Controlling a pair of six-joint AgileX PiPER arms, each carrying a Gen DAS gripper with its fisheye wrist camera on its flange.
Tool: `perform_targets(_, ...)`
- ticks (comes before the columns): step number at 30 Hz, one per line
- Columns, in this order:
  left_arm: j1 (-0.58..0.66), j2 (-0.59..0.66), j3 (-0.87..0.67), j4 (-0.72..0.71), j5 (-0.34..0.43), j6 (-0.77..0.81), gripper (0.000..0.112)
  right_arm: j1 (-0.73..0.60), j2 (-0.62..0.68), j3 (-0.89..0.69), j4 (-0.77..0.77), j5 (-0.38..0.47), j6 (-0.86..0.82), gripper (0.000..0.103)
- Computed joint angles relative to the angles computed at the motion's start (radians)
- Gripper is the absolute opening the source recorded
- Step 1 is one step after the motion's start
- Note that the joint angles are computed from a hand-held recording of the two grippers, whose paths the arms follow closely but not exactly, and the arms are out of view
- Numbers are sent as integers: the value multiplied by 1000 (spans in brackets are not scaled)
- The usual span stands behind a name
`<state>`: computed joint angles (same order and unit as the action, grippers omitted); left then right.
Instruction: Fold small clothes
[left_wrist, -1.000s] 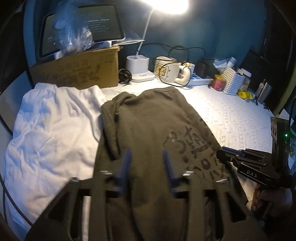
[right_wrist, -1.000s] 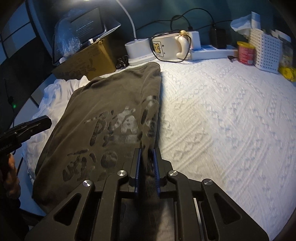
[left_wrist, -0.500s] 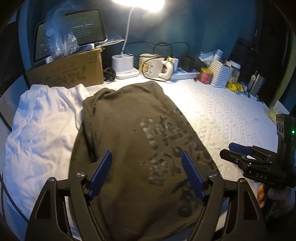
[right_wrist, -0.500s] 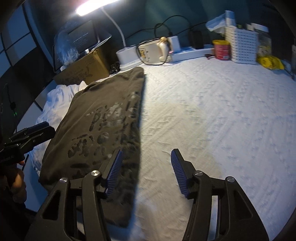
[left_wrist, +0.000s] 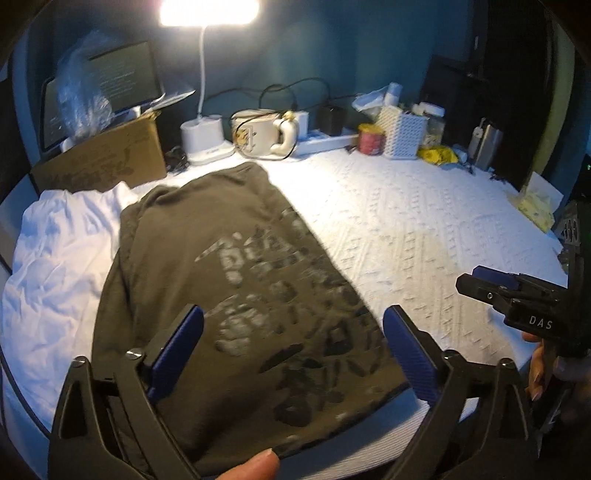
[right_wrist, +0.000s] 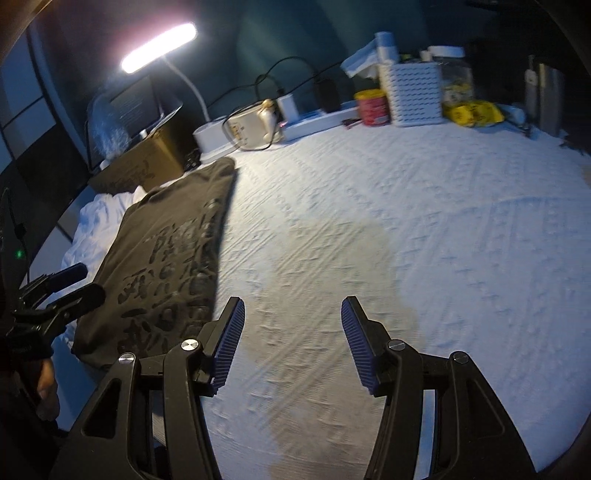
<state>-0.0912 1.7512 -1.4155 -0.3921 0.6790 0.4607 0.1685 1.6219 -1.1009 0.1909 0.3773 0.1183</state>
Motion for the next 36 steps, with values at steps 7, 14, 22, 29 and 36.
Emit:
perform_targets(7, -33, -4, -5, -98, -25, 59, 97, -45, -97, 29, -113, 5, 78, 58)
perform_targets(14, -82, -41, -23, -72, -72, 32, 97, -89, -174, 12, -193, 51, 118, 58)
perform_targets(22, -96, -93, -51, -142, -109, 39, 97, -111, -247, -45, -282, 119, 153, 58)
perform_targets(29, -129, -126, -105, 28, -140, -145, 101, -80, -322, -108, -447, 190, 283, 58)
perform_targets(36, -138, -169, -140, 40, -151, -138, 101, -25, -394, -174, -565, 240, 325, 58)
